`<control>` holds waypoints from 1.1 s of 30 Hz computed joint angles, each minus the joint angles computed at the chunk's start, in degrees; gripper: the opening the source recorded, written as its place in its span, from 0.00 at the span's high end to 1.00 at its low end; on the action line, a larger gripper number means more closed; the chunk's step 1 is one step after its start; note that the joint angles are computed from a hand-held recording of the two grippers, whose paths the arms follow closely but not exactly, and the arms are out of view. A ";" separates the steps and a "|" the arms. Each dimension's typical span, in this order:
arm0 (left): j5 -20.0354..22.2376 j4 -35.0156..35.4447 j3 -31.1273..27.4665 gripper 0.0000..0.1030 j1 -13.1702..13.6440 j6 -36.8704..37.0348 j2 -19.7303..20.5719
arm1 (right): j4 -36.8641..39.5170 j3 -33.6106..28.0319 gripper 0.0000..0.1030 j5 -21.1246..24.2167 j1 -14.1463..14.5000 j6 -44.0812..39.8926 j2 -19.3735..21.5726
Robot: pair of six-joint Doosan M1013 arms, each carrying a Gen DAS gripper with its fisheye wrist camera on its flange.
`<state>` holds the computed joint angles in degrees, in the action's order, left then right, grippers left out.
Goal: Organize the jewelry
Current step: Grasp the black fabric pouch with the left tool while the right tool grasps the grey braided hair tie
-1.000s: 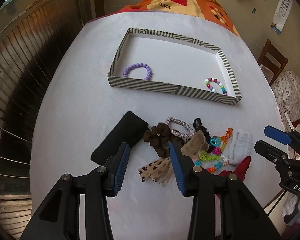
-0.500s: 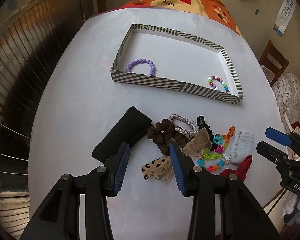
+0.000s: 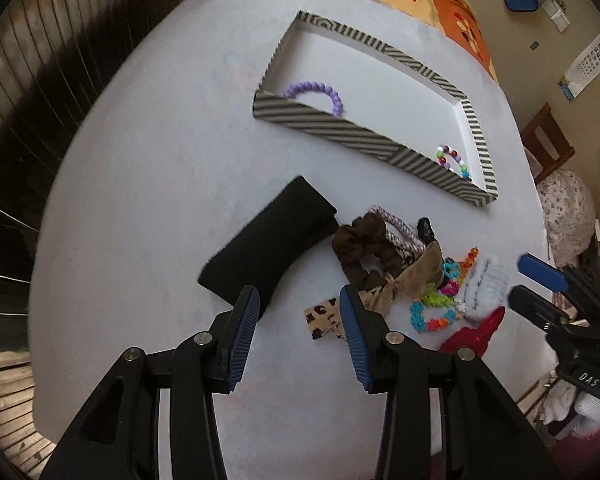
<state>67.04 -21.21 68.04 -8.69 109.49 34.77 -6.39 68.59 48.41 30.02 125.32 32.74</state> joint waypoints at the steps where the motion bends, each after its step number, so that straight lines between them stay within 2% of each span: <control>1: 0.01 0.18 -0.07 0.68 -0.02 -0.21 0.09 | 0.94 -0.69 0.43 0.02 -0.04 -1.84 0.51; 7: 0.16 0.70 -1.29 0.68 0.26 -1.21 1.19 | 4.62 -5.03 0.44 1.31 -0.12 -11.98 3.86; 11: 2.62 0.79 -1.95 0.68 0.03 2.20 2.05 | 6.95 -8.81 0.56 4.90 -0.57 -17.76 6.60; 13: 2.54 1.73 -2.00 0.68 -0.15 2.51 2.26 | 7.95 -10.75 0.59 7.17 -0.88 -19.90 8.02; 19: 0.83 3.83 -2.83 0.68 -0.71 3.26 2.90 | 9.88 -15.48 0.62 12.23 -1.40 -25.35 11.26; 21: 0.30 5.73 -3.46 0.68 -1.09 3.09 3.44 | 10.82 -16.84 0.66 13.79 -1.68 -27.10 12.31; 23: 0.59 7.94 -4.24 0.68 -1.51 2.59 4.21 | 11.98 -17.16 0.81 14.25 -2.02 -27.88 12.72; 27: 0.17 10.74 -4.75 0.68 -2.18 2.65 4.87 | 13.79 -15.95 0.89 12.58 -2.66 -28.28 12.30; 30: -0.59 9.57 -4.58 0.68 -1.92 2.73 4.93 | 15.70 -14.42 0.92 10.68 -3.26 -27.74 11.46; 32: -1.33 8.36 -4.42 0.80 -1.44 1.95 4.87 | 17.43 -12.89 0.93 8.69 -3.80 -27.16 10.56; 33: -1.46 8.06 -4.75 0.91 -1.16 1.50 5.07 | 18.45 -11.94 0.93 7.36 -4.12 -26.74 9.94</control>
